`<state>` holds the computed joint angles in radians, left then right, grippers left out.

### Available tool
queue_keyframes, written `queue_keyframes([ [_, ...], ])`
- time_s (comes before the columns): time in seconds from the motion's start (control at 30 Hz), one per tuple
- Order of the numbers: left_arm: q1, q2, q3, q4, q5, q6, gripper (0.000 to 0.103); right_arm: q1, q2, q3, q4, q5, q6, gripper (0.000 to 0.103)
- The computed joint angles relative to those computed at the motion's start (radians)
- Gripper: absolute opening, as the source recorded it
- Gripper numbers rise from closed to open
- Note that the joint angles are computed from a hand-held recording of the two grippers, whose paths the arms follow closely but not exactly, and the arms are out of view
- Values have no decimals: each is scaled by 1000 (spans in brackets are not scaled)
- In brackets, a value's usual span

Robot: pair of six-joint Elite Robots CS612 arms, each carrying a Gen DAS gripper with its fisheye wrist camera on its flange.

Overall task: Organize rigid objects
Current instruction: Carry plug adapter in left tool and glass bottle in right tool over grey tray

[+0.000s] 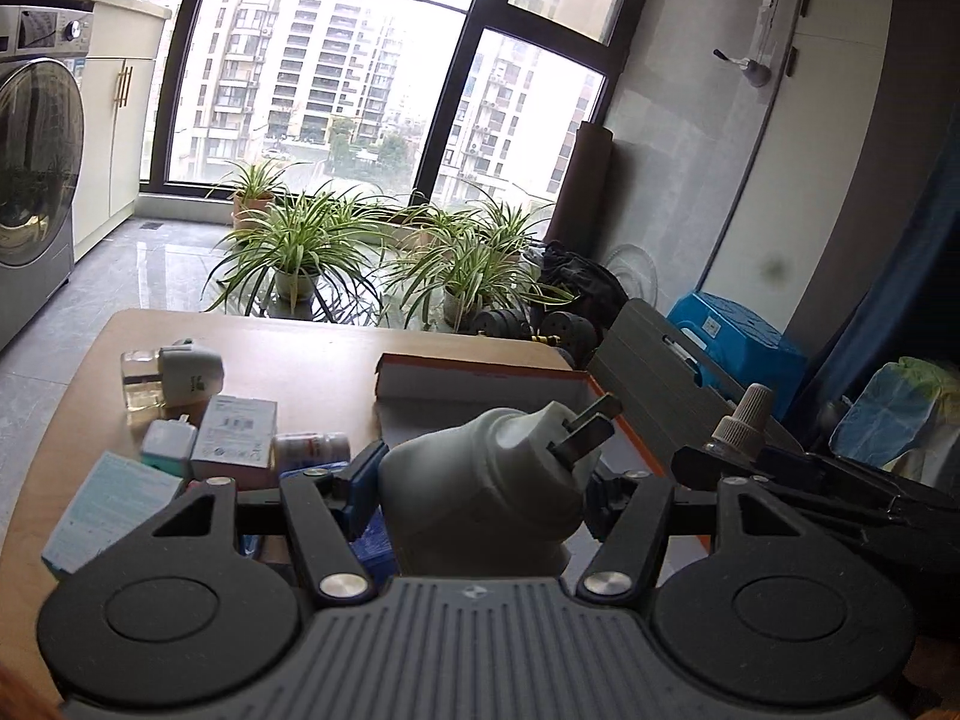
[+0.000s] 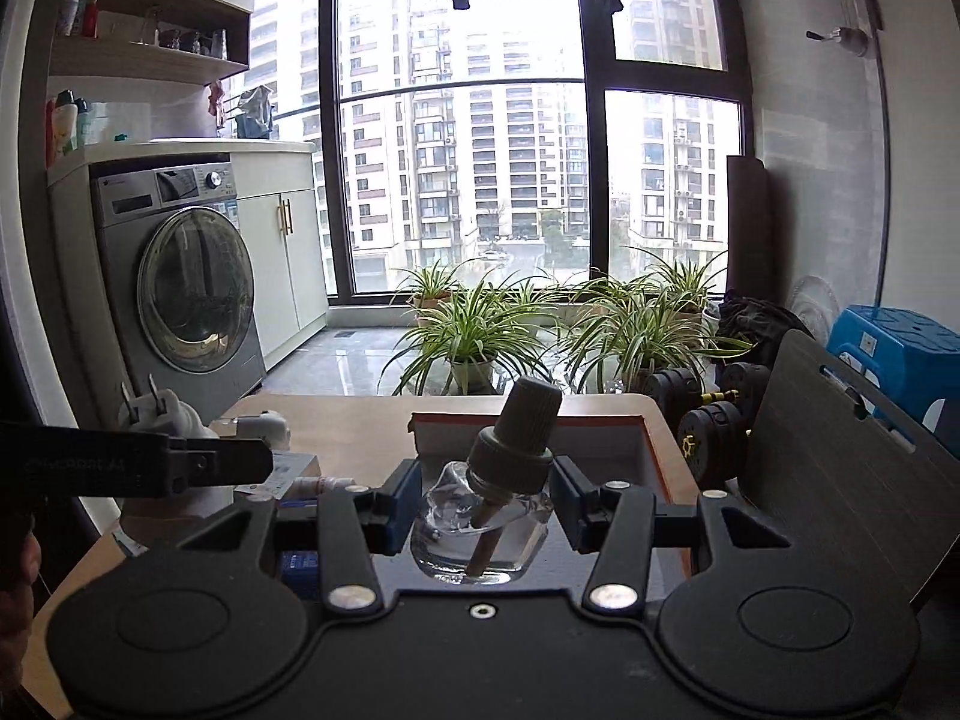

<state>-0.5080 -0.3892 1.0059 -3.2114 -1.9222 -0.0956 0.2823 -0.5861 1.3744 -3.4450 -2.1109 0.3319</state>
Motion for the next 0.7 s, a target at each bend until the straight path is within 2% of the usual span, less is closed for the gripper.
queue_keyframes([
  [0.23,-16,36,-90,73,-28,-1,64,-32,-17,8,37,12,14,58],
  [0.7,-27,91,-228,197,19,11,64,-84,13,-69,124,101,-3,58],
])
